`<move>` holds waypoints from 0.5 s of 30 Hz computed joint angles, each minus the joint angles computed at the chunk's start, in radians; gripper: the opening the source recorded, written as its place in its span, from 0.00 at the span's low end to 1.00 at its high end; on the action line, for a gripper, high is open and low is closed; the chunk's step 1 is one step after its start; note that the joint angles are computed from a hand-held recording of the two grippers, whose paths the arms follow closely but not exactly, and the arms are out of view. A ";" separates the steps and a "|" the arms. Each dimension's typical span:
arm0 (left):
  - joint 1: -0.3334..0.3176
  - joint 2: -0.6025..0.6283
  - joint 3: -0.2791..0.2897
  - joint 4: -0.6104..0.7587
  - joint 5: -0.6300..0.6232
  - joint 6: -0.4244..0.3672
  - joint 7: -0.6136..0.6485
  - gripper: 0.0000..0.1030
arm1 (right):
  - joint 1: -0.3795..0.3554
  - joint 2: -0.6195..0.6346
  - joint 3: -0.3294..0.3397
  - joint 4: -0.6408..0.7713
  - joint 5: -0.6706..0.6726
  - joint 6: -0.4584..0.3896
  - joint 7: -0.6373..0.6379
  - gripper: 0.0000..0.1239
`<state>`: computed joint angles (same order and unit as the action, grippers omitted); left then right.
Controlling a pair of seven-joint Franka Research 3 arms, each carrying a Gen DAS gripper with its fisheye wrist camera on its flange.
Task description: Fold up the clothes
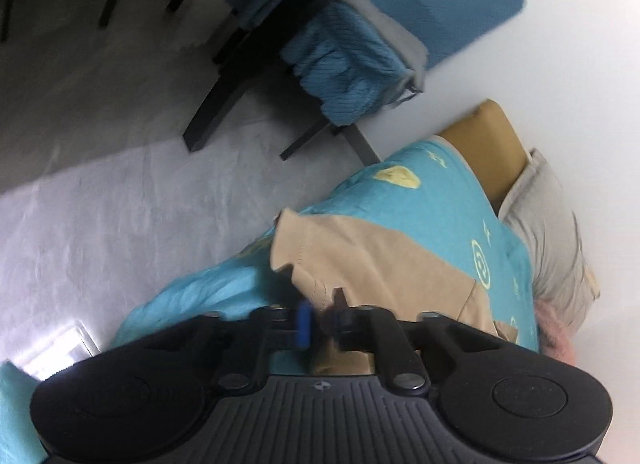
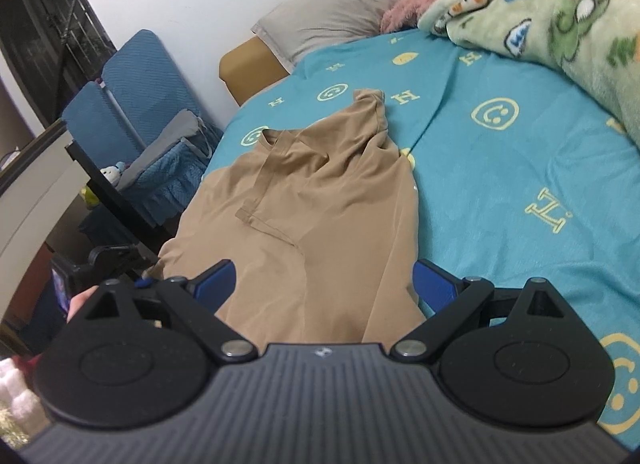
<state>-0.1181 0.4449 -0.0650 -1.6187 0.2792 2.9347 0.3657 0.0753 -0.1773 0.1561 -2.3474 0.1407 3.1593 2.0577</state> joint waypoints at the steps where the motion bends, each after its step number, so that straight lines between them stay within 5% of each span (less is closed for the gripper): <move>1: -0.039 -0.003 0.043 0.018 0.051 -0.020 -0.019 0.09 | 0.018 -0.003 -0.015 -0.002 0.016 0.004 -0.010 0.78; 4: -0.138 -0.014 0.144 0.075 0.243 -0.062 -0.088 0.05 | 0.001 -0.018 -0.001 -0.015 0.022 0.032 -0.011 0.78; 8: -0.141 0.011 0.075 0.231 0.326 -0.167 0.039 0.04 | -0.092 -0.046 0.070 -0.028 -0.021 0.007 0.043 0.78; 15: -0.230 0.175 -0.036 0.612 0.315 -0.290 0.405 0.04 | -0.034 -0.090 -0.014 -0.068 0.053 0.024 0.037 0.78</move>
